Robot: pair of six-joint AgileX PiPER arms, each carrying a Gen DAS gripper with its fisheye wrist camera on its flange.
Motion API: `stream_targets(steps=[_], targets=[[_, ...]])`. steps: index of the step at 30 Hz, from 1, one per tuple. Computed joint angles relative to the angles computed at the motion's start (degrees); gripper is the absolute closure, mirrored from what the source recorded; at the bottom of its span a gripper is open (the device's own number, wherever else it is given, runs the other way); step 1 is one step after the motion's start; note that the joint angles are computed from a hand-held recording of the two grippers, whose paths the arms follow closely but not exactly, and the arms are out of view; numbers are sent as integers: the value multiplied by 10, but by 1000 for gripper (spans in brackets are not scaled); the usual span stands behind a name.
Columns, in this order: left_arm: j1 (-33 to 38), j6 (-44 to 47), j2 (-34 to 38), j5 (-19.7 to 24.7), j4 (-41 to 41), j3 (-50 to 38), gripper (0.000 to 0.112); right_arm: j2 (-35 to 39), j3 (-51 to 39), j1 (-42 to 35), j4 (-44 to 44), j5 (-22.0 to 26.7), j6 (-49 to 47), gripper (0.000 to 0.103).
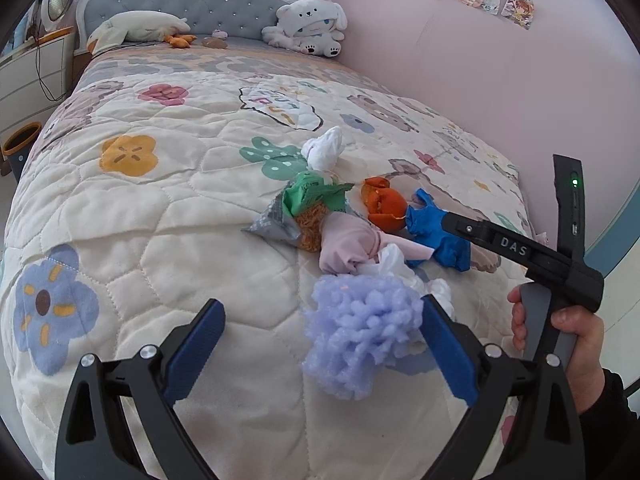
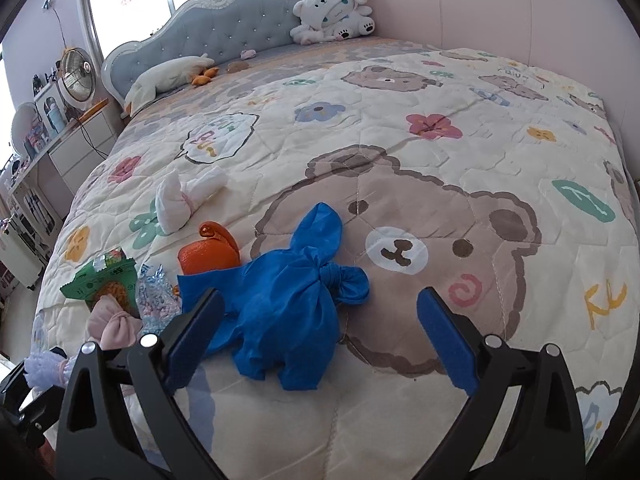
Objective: Collect trash
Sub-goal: 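Move both tools back over the bed toward the blue glove, then grasp the lavender bath puff with the left tool while the right tool grasps the blue glove, then carry the puff and glove in both tools over the yellow bin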
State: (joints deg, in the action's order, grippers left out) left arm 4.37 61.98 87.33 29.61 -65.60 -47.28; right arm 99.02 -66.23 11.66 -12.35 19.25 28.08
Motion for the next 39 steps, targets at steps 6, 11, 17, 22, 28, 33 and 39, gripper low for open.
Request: stream_targets(steps=[6,11,17,22,28,33,39], targets=[[0,40,4,9,-36,6,32,34,-26,-2,32,-1,-34,19],[-1,94,6,31,-65,15,58,50,-34,1,38,2,-42,39],[-7,130,2,39,-86,27,72,48,-30,11,10,1,-23,71],[10,146,-10,58,-104,34,73,30,-12,22,-63,-13,48,78],[22,140,-41,70,-92,44,73,-2,1,30,-109,-10,91,79],[35,120,-76,75,-65,52,73,-30,9,31,-96,4,75,79],[60,78,-109,92,-32,49,73,-80,35,41,-88,14,70,79]])
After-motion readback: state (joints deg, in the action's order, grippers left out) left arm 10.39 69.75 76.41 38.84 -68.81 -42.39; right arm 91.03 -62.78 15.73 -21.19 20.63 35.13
